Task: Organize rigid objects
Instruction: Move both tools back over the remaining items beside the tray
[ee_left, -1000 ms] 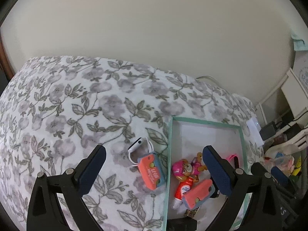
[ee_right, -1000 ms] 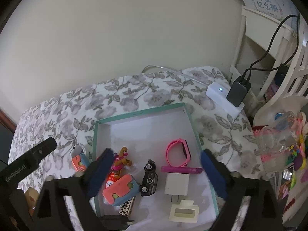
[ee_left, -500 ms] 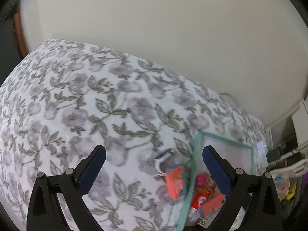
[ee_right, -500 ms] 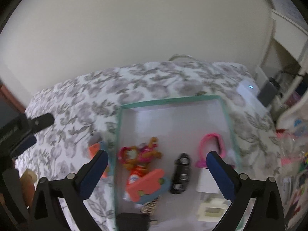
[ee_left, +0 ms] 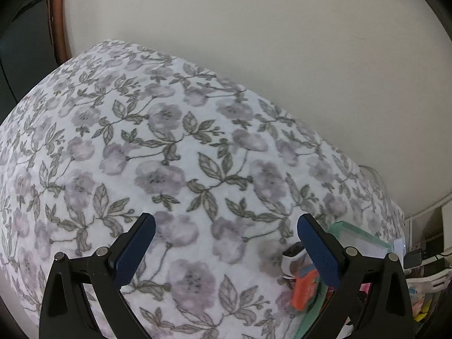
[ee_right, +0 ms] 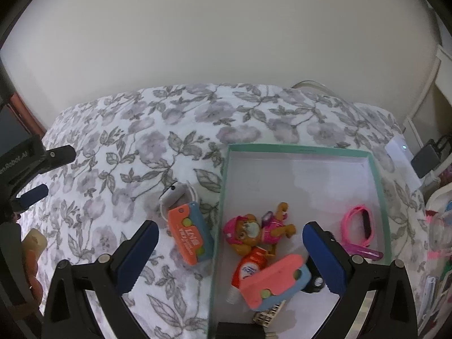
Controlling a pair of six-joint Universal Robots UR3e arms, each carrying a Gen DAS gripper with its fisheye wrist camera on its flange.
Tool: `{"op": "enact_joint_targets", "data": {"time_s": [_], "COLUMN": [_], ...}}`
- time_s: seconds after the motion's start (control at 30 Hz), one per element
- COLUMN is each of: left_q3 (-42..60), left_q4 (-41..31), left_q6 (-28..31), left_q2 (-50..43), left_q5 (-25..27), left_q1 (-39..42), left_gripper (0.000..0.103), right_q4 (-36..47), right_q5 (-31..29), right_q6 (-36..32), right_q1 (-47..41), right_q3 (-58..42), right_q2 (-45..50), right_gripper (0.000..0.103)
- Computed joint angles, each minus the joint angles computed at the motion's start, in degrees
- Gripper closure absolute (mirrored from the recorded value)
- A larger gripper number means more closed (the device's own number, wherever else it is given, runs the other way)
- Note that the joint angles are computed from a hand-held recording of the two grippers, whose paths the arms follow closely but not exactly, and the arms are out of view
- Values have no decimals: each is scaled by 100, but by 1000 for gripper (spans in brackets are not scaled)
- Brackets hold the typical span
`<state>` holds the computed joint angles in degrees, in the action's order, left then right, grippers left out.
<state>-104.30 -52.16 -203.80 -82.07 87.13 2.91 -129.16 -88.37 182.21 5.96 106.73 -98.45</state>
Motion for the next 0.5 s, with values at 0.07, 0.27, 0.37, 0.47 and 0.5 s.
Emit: {"op": "enact_joint_targets", "data": {"time_s": [0.07, 0.27, 0.37, 0.47, 0.5], "left_q3": [-48, -57, -71, -31, -16], "left_q4": [33, 56, 119, 73, 36], "left_q6": [44, 166, 270, 351, 366], "left_q2": [-36, -421, -692, -936, -978], "left_q5": [-49, -159, -284, -475, -537], "left_q1": [46, -62, -176, -294, -307], "left_gripper": [3, 3, 3, 3, 3], "right_q4": [-51, -332, -428, -514, -559], "right_q5": [5, -30, 30, -5, -28], "right_q6": [61, 171, 162, 222, 235], "right_q1": [69, 221, 263, 228, 176], "right_q3": [-48, -48, -48, -1, 46], "right_q2": [114, 390, 592, 664, 648], "right_gripper": [0, 0, 0, 3, 5]}}
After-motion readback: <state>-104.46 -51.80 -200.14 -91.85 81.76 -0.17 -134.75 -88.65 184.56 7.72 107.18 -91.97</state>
